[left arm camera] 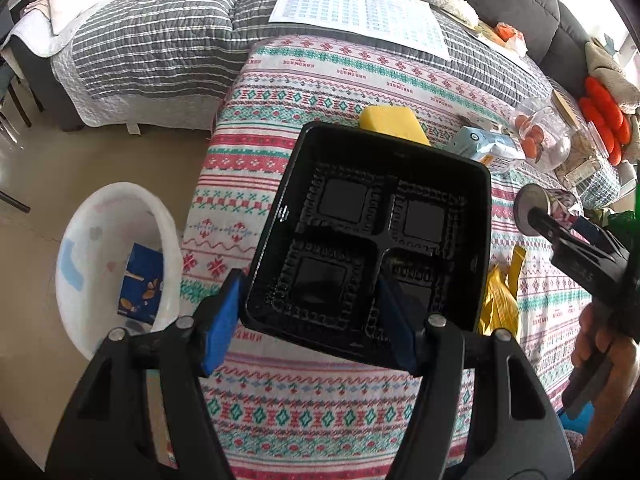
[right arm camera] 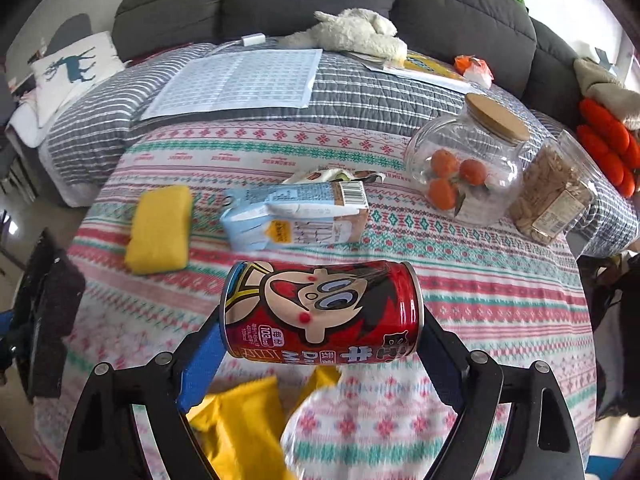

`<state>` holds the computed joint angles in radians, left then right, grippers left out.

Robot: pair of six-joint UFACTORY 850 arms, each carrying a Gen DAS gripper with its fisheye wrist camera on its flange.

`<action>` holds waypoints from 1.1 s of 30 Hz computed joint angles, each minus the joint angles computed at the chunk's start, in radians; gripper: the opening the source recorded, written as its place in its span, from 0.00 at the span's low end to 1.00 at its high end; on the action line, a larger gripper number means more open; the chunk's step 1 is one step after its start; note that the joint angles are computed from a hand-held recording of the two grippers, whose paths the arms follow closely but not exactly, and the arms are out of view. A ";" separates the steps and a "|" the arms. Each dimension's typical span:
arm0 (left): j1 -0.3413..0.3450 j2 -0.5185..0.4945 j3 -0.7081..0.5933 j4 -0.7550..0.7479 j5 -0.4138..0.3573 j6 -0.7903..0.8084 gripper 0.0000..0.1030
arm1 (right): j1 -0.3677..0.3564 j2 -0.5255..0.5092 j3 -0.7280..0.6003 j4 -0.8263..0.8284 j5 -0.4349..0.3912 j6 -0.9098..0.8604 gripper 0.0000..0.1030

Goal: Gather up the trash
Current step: 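Grasp the red can with the right tool while the left tool holds the tray, then carry the tray to the white bin and release it with the left tool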

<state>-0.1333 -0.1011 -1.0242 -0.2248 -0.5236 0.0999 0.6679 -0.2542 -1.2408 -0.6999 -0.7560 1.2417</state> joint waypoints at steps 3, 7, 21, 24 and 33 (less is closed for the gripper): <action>0.014 0.027 0.023 0.001 0.007 0.007 0.65 | 0.020 0.023 0.006 0.014 -0.010 -0.004 0.87; 0.050 0.060 0.050 0.010 0.014 0.015 0.65 | 0.049 0.041 0.006 0.028 -0.021 -0.011 0.87; 0.250 0.071 0.093 0.170 0.026 -0.087 0.66 | 0.129 -0.031 -0.090 0.121 -0.003 -0.111 0.87; 0.267 0.049 0.090 0.306 0.038 -0.208 0.66 | 0.140 -0.066 -0.132 0.134 -0.002 -0.136 0.87; 0.295 -0.017 0.061 0.327 0.045 -0.195 0.79 | 0.165 -0.160 -0.251 0.166 0.012 -0.177 0.87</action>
<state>0.1621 -0.1181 -0.9634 0.1024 -0.4789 -0.0952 0.8332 -0.4139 -1.4923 -0.5340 -0.7437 1.0647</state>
